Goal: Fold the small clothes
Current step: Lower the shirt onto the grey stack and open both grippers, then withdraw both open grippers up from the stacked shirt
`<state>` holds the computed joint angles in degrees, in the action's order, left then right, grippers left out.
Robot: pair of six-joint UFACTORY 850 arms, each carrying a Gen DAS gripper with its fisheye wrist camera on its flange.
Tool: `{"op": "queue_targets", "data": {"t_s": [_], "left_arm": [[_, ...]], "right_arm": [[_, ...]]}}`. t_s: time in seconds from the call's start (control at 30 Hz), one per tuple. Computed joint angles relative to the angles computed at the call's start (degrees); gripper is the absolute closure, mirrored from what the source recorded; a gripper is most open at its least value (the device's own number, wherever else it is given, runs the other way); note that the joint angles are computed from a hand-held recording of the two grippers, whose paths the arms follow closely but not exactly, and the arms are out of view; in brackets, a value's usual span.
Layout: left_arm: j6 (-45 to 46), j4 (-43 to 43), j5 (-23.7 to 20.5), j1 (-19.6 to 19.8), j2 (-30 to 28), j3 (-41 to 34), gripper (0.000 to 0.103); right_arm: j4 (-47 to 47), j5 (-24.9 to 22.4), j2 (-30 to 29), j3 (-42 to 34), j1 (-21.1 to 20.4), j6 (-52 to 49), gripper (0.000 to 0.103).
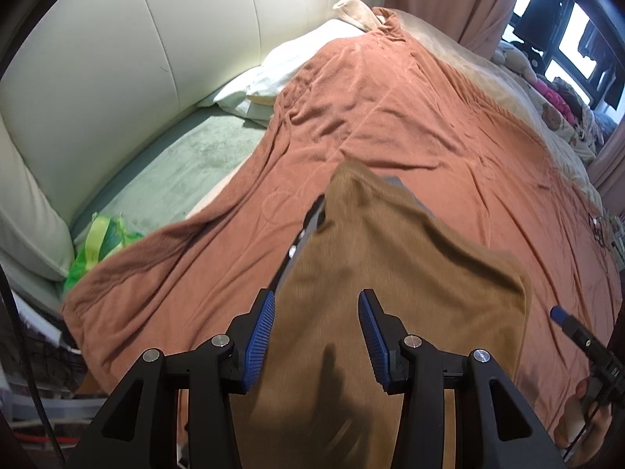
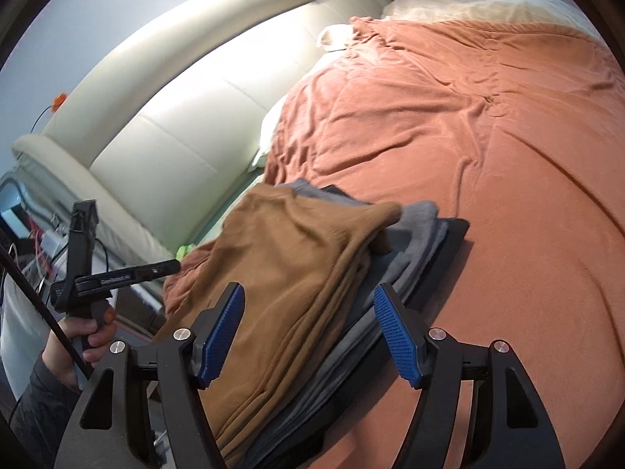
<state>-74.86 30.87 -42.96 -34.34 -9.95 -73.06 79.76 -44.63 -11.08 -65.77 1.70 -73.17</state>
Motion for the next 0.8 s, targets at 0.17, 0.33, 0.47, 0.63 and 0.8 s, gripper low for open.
{"op": "queue_targets", "data": {"t_s": [0.17,0.33,0.47,0.63,0.8], "left_arm": [[1.43,-3.9,-3.15,-2.39,1.95,3.0,0.056],[0.42,-6.61,-2.93,-4.55,4.51,7.24,0.056],[-1.56,-7.78,-1.63,-5.87,5.52,10.36,0.056],[-3.15,-7.58,-1.41,-8.36,5.28,11.5,0.056],[-4.94,-7.29,-1.5,-10.1,5.5,11.57,0.056]], "right_arm": [[-2.88,-1.73,4.35,3.94,1.16,-2.92,0.036],[-7.75,-3.18,6.42,5.66,3.86,-4.34,0.036],[-14.43,-0.84,6.14,5.87,6.03,-1.98,0.036],[-24.03,5.15,6.99,7.37,7.19,2.41,0.036],[-28.1,5.11,7.54,7.59,6.04,5.27,0.038]]}}
